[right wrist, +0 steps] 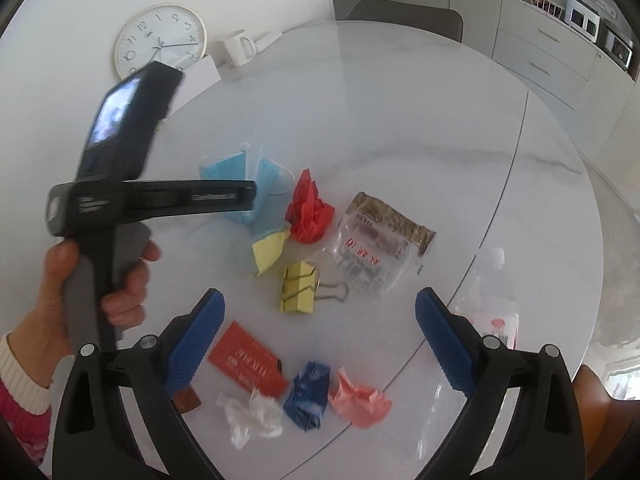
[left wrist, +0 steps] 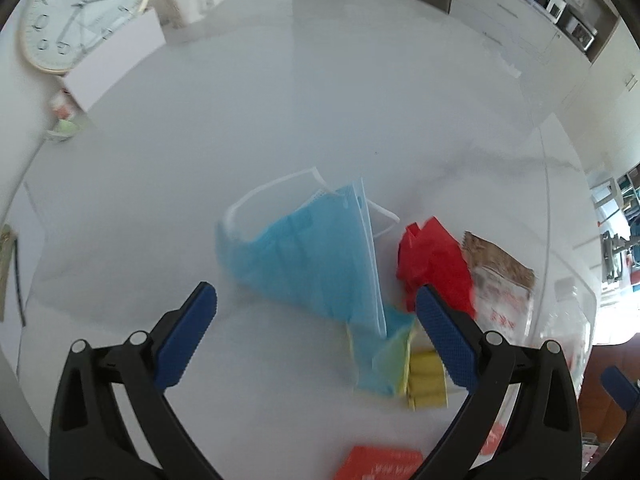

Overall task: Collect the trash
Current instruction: 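Grasp the blue face mask with the left tool while the right tool grasps the red tissue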

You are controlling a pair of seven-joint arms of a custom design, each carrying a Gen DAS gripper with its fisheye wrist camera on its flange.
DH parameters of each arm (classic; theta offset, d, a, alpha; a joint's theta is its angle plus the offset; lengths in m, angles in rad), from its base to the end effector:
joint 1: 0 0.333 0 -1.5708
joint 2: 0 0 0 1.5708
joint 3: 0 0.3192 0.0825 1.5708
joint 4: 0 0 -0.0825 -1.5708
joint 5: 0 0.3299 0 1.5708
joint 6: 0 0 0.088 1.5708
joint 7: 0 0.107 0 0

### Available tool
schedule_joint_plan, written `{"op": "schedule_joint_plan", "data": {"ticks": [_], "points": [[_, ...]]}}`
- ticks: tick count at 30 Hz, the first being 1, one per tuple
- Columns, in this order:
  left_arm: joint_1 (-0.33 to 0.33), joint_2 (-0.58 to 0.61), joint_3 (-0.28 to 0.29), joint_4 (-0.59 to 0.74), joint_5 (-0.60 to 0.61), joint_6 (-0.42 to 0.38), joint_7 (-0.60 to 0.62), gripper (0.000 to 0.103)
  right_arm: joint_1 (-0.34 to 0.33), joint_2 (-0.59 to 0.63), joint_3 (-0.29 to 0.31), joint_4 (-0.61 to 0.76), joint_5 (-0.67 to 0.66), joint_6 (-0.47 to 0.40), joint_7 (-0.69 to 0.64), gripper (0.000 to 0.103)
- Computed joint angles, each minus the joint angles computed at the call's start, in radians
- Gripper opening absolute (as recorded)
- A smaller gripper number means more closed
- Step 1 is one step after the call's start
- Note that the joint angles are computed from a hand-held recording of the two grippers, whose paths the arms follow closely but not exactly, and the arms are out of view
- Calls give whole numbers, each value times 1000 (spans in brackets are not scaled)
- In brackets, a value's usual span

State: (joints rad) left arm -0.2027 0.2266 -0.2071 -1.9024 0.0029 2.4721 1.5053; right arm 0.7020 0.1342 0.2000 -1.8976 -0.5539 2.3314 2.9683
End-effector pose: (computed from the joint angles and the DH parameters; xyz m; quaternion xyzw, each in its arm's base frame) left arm 0.5481 -0.2288 0.4522 -0.5713 0.8020 -0.1588 0.0720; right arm 0.3663 0.4408 0.4926 -0.6206 0.7406 -0.1455 0.2125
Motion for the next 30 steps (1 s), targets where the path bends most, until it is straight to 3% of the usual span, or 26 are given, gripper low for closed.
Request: {"op": "schedule_joint_plan", "data": {"ticks": [3, 6, 8, 10, 12, 14, 19, 23, 24, 25, 26, 30], "points": [[-15, 59, 9, 54, 36, -17, -28, 95, -10, 11, -7, -7, 13, 21, -8, 96], [-19, 92, 11, 81, 50, -30, -29, 83, -17, 29, -14, -2, 28, 36, -22, 96], [-15, 115, 7, 107, 45, -49, -18, 53, -21, 41, -20, 4, 38, 44, -34, 96], [-1, 144, -3, 147, 10, -83, 9, 33, -22, 53, -26, 16, 43, 49, -44, 96], [5, 159, -2, 164, -7, -84, 14, 19, -26, 69, -35, 28, 44, 69, -53, 96], [16, 157, -7, 164, -32, -79, 31, 13, -33, 93, -44, 47, 53, 89, -77, 94], [37, 120, -7, 131, -62, -33, 70, 9, -64, 197, -64, 132, 155, 147, -198, 68], [54, 44, -9, 47, -94, 5, 107, 9, -74, 305, -85, 250, 245, 99, -284, 57], [60, 28, -8, 34, -104, 11, 122, 9, -75, 321, -87, 270, 265, 87, -305, 48], [64, 16, -6, 24, -111, 15, 132, 9, -81, 348, -84, 301, 294, 66, -337, 32], [68, -2, -4, 9, -118, 18, 137, 9, -83, 361, -84, 318, 316, 57, -357, 25], [82, -69, 0, -56, -164, 35, 174, 9, -49, 366, -112, 349, 314, 40, -381, 19]]}}
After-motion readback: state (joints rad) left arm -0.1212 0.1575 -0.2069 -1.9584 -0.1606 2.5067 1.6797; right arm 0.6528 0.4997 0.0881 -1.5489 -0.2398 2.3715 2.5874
